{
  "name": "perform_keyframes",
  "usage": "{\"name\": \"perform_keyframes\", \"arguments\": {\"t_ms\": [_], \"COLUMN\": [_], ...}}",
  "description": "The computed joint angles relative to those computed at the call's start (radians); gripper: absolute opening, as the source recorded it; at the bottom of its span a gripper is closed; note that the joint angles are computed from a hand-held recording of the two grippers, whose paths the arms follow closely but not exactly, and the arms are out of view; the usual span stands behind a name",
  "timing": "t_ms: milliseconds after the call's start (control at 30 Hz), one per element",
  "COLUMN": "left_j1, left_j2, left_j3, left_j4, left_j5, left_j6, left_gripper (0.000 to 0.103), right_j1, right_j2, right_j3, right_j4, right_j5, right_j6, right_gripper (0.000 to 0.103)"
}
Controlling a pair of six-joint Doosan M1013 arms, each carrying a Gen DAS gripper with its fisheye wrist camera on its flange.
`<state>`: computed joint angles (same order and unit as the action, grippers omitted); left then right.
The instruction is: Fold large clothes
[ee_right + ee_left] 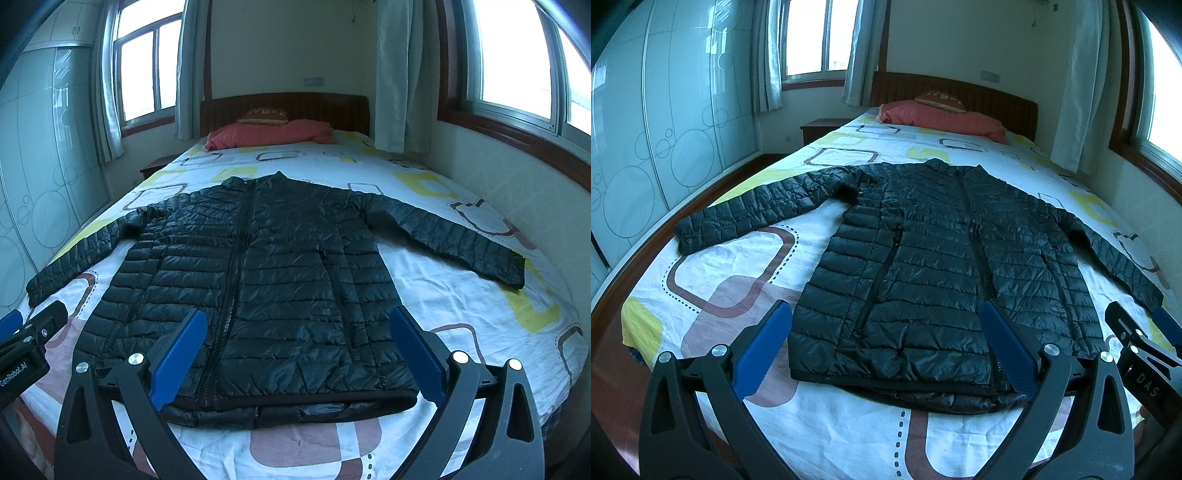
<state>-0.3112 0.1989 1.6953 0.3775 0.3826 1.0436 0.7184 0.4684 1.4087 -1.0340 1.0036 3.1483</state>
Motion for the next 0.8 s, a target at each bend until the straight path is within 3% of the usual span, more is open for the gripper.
{"name": "perform_keyframes", "arguments": {"t_ms": [800], "left_j1": [0.003], "left_j2": [0.005], "left_j3": [0.005], "left_j4": [-0.003], "left_j5": [-0.005], "left_j6": [0.001], "left_gripper": [0.101], "right_j1": [-0.001], "right_j2": [0.001], "right_j3": [-0.003], "right_j4": [0.006], "right_j5": [-0.002], "right_j6": [-0.010], "right_gripper": [0.098]}}
